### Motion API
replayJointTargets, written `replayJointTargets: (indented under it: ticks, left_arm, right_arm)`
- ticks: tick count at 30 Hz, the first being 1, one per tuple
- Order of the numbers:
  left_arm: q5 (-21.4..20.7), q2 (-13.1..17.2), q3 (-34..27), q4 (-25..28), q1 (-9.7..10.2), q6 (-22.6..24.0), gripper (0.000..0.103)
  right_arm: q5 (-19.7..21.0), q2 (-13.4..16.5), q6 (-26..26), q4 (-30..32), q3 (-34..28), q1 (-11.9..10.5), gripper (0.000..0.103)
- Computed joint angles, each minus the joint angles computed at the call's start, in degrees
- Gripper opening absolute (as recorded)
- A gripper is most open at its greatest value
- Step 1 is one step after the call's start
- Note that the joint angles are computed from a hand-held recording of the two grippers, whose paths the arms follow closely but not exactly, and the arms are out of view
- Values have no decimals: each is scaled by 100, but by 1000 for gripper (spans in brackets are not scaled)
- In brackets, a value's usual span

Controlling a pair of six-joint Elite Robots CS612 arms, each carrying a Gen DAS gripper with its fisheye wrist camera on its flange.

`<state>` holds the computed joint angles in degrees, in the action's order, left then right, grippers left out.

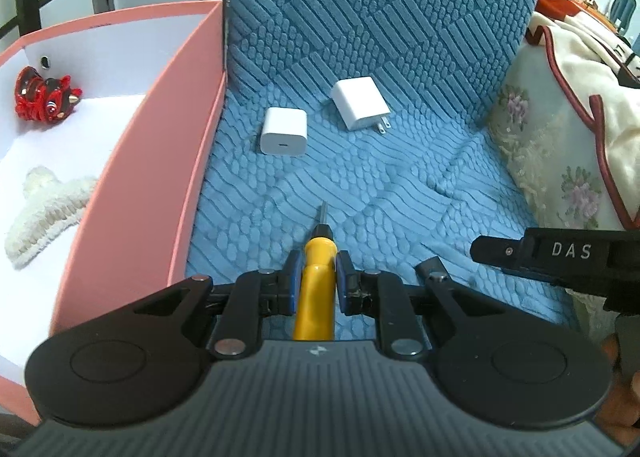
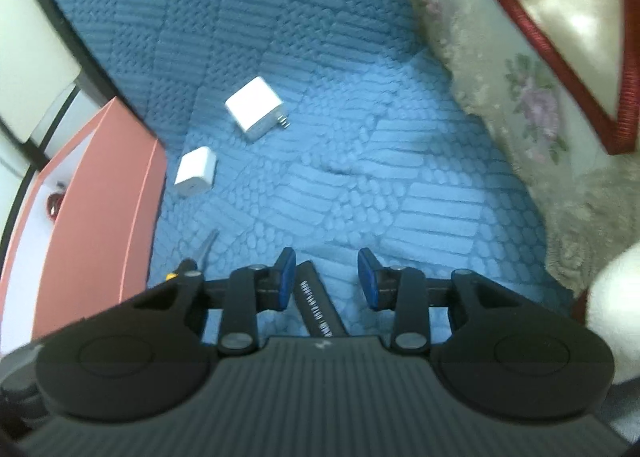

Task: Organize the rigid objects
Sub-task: 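Lift the screwdriver with the left gripper while the right gripper lifts the USB stick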

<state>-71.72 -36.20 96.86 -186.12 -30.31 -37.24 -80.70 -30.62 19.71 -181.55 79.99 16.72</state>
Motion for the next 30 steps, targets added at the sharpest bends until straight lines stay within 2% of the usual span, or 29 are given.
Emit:
replayJointTargets:
  ticks: [2, 3, 7, 9, 11, 12, 14, 24, 30]
  left_arm:
    - [-52, 12, -2, -20, 11, 12, 21]
    - [-90, 14, 1, -29, 22, 9, 21]
    - [-162, 13, 11, -76, 65, 100, 21]
    - [-180, 12, 15, -103, 89, 82, 21]
    - [-198, 16, 17, -137, 108, 65, 21]
    - [-203, 17, 19, -154, 110, 73, 21]
    - [-208, 11, 34, -202, 106, 47, 21]
    - [-175, -220, 310, -456, 34, -226, 21]
    - [-122, -474, 487, -511, -60, -91, 21]
  right_arm:
    - [150, -30, -316, 180, 14, 8, 48]
    - [191, -35, -513, 269, 7, 23, 46]
    - [-229, 15, -1061, 532, -112, 160, 45]
    - [-267, 47, -1258, 680, -174, 189, 36]
    - [-319, 82, -1465, 902, -256, 225, 34]
    - [-443, 111, -1626, 777, -261, 261, 28]
    - [-705, 136, -1911, 731, -287, 329, 27]
    - [-445, -159, -1566, 515, 69, 229, 26]
    - [-205, -456, -1493, 246, 425, 168, 26]
